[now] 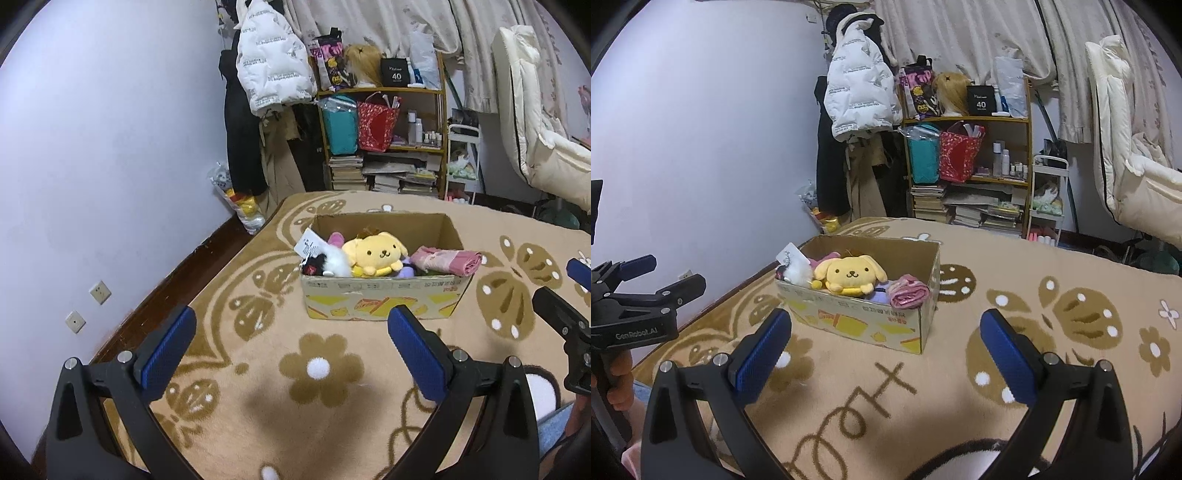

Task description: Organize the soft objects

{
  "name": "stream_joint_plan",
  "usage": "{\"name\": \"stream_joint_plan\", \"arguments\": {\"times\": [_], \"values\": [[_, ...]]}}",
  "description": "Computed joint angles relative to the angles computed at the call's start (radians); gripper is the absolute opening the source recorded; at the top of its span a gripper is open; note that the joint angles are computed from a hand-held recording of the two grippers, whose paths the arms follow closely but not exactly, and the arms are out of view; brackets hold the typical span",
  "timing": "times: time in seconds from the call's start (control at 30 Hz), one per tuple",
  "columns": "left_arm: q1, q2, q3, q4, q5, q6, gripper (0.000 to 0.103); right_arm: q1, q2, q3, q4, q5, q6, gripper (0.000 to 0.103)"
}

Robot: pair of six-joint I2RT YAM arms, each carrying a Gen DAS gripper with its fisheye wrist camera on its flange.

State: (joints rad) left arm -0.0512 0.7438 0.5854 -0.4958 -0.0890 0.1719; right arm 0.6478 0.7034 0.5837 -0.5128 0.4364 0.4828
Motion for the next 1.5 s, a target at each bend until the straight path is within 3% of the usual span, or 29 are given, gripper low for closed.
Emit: {"name": "stream_joint_plan", "arguments": {"times": [0.3, 0.47, 0.6, 1.5], "values": [[-0.052, 0.007, -0.015, 0.011, -0.046, -0.003, 0.103, -0.018, 0.013, -0.039, 0.030, -0.007, 0.010, 0.103], [-0.044, 0.060, -0.012, 0.041, -0.026, -0.021, 0.103, -0.049, 0.015, -0.064, 0.060, -0.046, 0.010, 0.103], [-0.076, 0.116, -0.008, 0.053, -0.068, -0.031, 0.103, -0.057, 0.019, -0.070, 0.071, -0.055, 0.006, 0.103], [-0.109, 0.098, -0.020, 0.043, -0.100, -0.017, 0.103, -0.076, 0.023, -0.088, 0.098, -0.062, -0.002, 0.103]]}}
